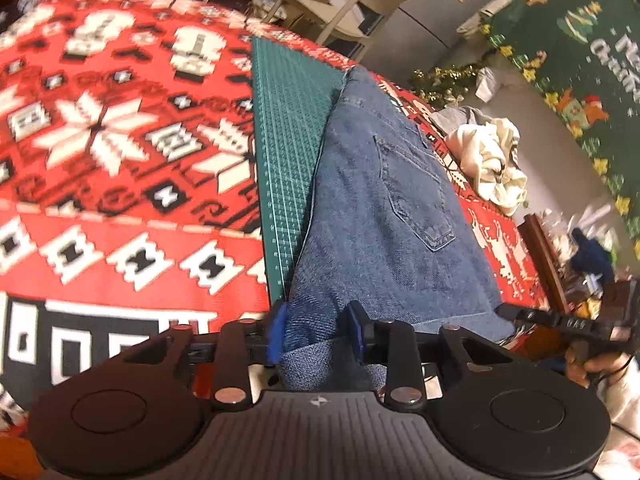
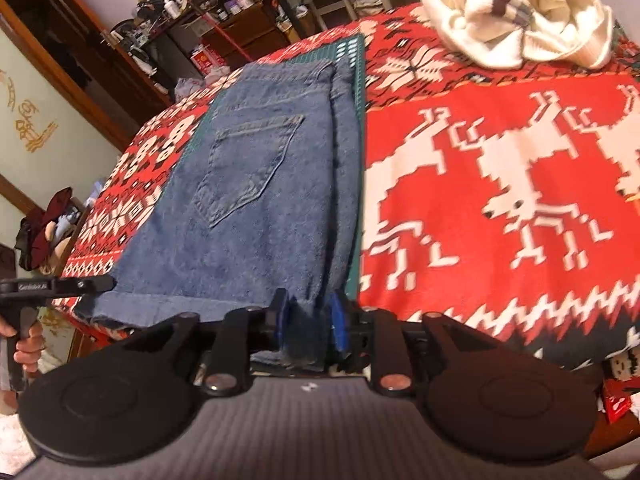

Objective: Fold clothes

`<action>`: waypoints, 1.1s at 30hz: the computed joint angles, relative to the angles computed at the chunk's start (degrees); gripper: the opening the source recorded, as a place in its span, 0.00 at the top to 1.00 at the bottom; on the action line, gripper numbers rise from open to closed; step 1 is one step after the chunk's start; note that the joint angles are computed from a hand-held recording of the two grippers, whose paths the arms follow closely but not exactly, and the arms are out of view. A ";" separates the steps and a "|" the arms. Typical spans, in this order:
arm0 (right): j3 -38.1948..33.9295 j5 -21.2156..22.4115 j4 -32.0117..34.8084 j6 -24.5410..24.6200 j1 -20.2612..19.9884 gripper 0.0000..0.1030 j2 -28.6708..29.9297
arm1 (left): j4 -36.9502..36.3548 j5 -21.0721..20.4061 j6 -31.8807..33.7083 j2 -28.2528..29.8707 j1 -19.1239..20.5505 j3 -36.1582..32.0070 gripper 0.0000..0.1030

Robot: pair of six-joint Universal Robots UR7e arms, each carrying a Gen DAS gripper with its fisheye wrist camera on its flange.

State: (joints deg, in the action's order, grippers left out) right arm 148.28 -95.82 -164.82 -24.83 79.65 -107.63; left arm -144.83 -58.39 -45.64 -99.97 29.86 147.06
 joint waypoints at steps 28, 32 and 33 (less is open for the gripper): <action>-31.36 -0.90 -11.34 -0.22 5.29 0.70 37.93 | -18.02 -3.49 29.54 32.11 17.00 -23.69 0.82; -32.00 -1.17 -10.38 -1.09 5.33 0.74 38.69 | -19.12 -3.82 29.75 32.90 17.86 -23.95 0.81; -31.49 -2.02 -11.10 -2.69 5.91 0.81 38.62 | -19.01 -3.81 29.63 32.92 17.91 -24.00 0.81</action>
